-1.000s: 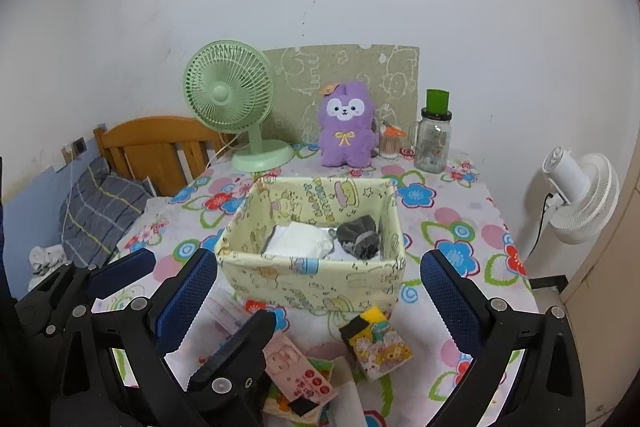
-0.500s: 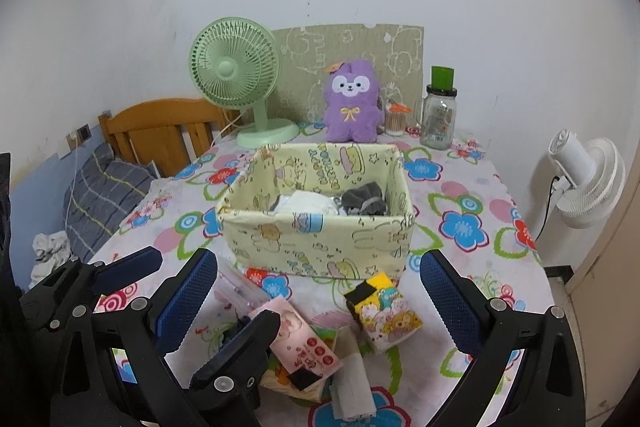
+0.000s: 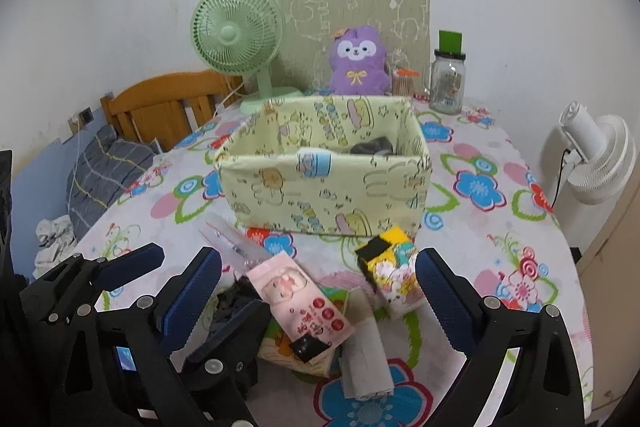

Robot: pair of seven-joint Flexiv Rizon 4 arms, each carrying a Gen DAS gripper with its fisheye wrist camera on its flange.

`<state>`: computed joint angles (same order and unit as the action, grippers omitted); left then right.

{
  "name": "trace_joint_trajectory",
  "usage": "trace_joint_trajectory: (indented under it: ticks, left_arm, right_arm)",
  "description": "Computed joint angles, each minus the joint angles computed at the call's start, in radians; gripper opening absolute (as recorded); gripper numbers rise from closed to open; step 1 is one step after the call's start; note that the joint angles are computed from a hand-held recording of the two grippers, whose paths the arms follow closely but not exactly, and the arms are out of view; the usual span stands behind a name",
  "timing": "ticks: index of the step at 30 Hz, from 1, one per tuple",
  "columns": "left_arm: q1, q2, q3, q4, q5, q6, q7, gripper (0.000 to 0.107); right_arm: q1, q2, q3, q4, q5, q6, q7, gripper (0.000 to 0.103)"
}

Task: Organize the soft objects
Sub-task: 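Grasp the black crumpled cloth with the left gripper while the right gripper grasps the pink wet-wipes pack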

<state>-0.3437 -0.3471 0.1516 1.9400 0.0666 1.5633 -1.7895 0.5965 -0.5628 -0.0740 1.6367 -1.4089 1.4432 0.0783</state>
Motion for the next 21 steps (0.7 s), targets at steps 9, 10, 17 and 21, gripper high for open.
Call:
trace_joint_trajectory:
  ticks: [9, 10, 17, 21]
  left_arm:
    - [0.049, -0.018, -0.043, 0.029, -0.038, -0.021, 0.025, 0.083]
    - [0.054, -0.020, -0.049, 0.032, -0.044, -0.026, 0.030, 0.081]
    - [0.069, -0.038, -0.055, 0.031, -0.071, -0.050, 0.037, 0.079]
    - [0.081, -0.045, -0.071, 0.027, -0.079, -0.055, 0.054, 0.079]
  right_arm:
    - [0.025, -0.044, 0.011, -0.002, 0.133, -0.018, -0.116, 0.096]
    - [0.030, -0.049, 0.010, -0.003, 0.158, -0.021, -0.137, 0.096]
    - [0.062, -0.084, 0.014, -0.022, 0.344, -0.047, -0.294, 0.088]
    - [0.073, -0.102, 0.026, -0.038, 0.451, -0.068, -0.384, 0.082]
